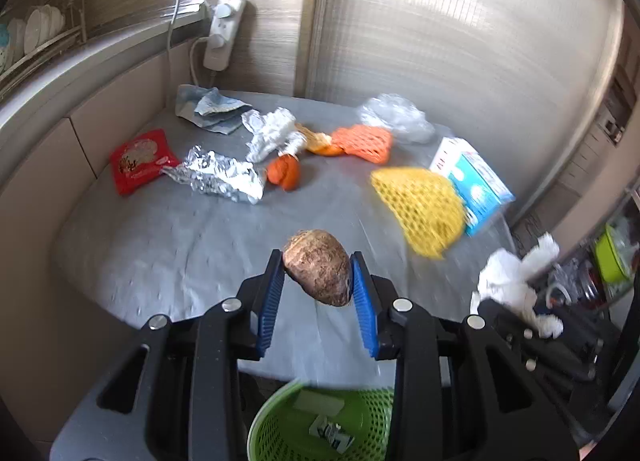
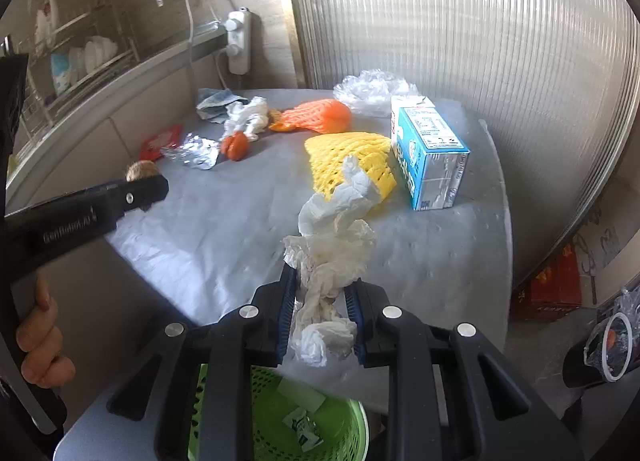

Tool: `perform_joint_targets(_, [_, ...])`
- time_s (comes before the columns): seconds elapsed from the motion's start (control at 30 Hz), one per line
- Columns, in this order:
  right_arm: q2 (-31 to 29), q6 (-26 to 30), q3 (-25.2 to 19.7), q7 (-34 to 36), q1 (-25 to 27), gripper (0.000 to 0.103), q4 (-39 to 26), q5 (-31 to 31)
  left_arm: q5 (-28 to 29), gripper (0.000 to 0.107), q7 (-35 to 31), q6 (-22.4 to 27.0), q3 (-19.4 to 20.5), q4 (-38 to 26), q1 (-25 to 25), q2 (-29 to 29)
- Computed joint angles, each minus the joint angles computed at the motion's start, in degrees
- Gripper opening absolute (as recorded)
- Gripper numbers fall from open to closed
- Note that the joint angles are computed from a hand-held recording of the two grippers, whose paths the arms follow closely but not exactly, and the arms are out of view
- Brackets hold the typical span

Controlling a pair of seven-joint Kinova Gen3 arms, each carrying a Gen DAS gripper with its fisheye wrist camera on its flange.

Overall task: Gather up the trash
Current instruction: 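Drop the nut and tissue into the green basket, opening both grippers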

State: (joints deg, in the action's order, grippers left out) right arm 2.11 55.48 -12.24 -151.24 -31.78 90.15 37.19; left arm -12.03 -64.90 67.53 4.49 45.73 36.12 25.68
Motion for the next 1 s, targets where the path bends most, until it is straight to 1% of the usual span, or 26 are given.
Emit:
perform_joint_targets(0.07, [-0.8,1.7,-0.9,-0.9,-1.0,0.025,0.2,0.4,1.0,0.033,-1.7,-1.1,0.9,3.6,-0.5,-2.4])
perform_joint_targets(0.17, [-1.9,3.4,-2.4,-3.3,-2.1,0.025,1.1,1.0,0.8,0.033,-3.3,-2.1,1.9,8.4,-0.2,-5.3])
perform_joint_targets(0.27, [-2.7,4.7,-3.7,-5.9,-2.9,0.025,2.2,1.3,1.3,0.033,-5.0,-2.0,3.2,11.9,-0.5,-7.2])
perform_joint_targets(0.37, [-3.9,5.0,-4.8,-8.7,-3.5,0.025,3.8,1.1,3.0,0.033,-7.1,-1.1,4.7,15.4,-1.0,-8.6])
perform_joint_targets(0.5, [-4.9,4.8,-6.0,-10.9,-3.4,0.025,5.3,0.5,4.0,0.033,-8.2,-1.2,5.8,19.3,-1.0,-9.9])
perform_joint_targets(0.6, [-5.2,4.9,-6.6,-11.4,-3.3,0.025,5.8,-0.2,4.7,0.033,-8.5,-1.6,6.4,21.1,-1.1,-10.6])
perform_joint_targets(0.8, [-5.7,3.8,-7.2,-11.7,-3.1,0.025,6.6,-1.1,6.2,0.033,-9.8,-0.7,7.1,21.7,-1.4,-10.6])
perform_joint_targets(0.83, [-5.7,3.8,-7.3,-11.8,-3.1,0.025,6.6,-1.2,6.0,0.036,-9.7,-0.7,7.1,21.7,-1.2,-10.6])
perform_joint_targets(0.87, [-5.7,3.7,-7.3,-11.4,-3.1,0.025,6.6,-1.4,5.7,0.045,-9.8,-0.8,7.1,21.8,-1.0,-10.7])
perform_joint_targets(0.9, [-5.7,3.6,-7.3,-11.3,-3.0,0.025,6.7,-1.5,5.4,0.051,-9.5,-0.9,7.0,21.8,-0.7,-10.7])
perform_joint_targets(0.93, [-5.7,3.5,-7.3,-11.1,-3.0,0.025,6.7,-1.8,5.0,0.061,-9.1,-1.2,6.9,22.0,-0.5,-10.9])
perform_joint_targets(0.97, [-5.8,3.2,-7.2,-10.8,-2.9,0.025,6.7,-2.1,4.9,0.065,-9.0,-1.6,6.9,22.2,-0.5,-11.1])
perform_joint_targets(1.0, [-5.8,3.1,-7.3,-10.7,-2.9,0.025,6.7,-2.2,4.8,0.066,-9.1,-1.8,6.9,22.3,-0.6,-11.3])
